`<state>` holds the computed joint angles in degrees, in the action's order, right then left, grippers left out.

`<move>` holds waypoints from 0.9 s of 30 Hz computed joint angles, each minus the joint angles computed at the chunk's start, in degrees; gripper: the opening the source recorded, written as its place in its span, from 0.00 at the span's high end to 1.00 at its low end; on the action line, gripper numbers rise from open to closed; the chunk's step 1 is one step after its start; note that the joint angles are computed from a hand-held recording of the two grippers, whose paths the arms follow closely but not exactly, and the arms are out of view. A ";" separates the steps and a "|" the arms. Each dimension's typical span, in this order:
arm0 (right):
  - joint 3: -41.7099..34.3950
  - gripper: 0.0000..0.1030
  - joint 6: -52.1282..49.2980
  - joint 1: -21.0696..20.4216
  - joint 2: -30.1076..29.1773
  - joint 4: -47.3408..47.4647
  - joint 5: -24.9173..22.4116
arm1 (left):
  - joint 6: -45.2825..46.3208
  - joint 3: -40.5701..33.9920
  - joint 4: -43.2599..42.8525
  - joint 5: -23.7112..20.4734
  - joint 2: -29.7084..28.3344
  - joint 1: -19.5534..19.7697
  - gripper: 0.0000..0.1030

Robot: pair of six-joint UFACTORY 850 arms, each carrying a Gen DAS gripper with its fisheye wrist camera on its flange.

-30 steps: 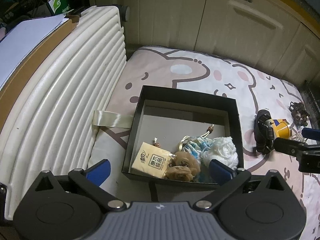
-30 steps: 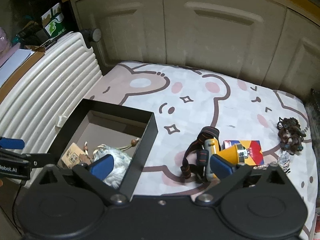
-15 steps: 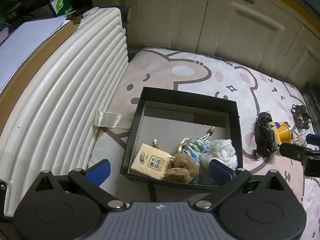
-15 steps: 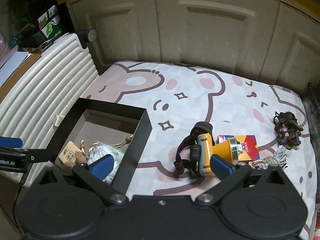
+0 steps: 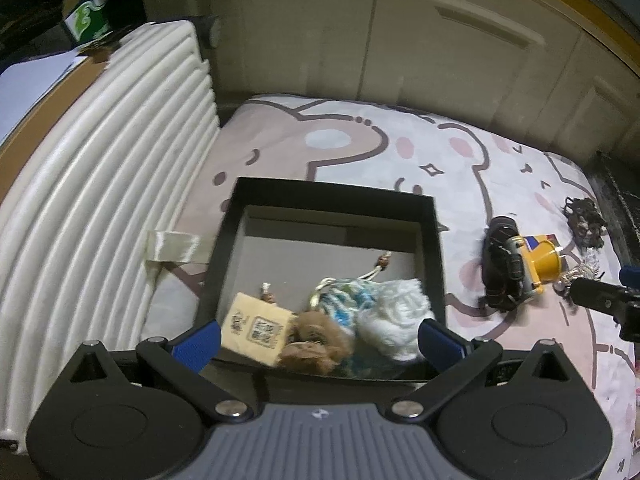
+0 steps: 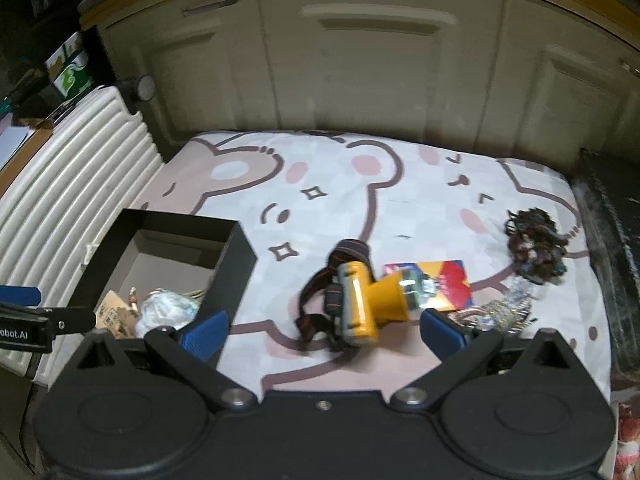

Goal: Organize objects
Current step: 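Move the left tool toward the yellow headlamp while the right tool moves toward the braided rope, then lower the left tool over the headlamp while the right tool lowers over the rope bundle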

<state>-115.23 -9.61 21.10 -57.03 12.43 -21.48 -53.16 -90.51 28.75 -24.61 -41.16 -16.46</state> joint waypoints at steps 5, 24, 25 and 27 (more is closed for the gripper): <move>2.37 0.00 2.55 -1.42 1.33 -1.63 1.46 | 2.54 -2.82 -1.51 -0.33 -1.74 -1.08 0.00; 7.81 0.00 18.69 -5.98 3.65 -11.17 7.60 | 6.63 -12.37 -3.31 -1.46 -7.82 -4.76 0.00; 7.66 0.00 19.93 -6.18 3.44 -11.88 7.78 | 6.93 -12.72 -3.72 -1.05 -8.08 -4.86 0.00; 7.11 0.00 22.22 -6.51 2.87 -13.03 7.74 | 8.06 -13.45 -4.70 -0.27 -8.66 -5.03 0.00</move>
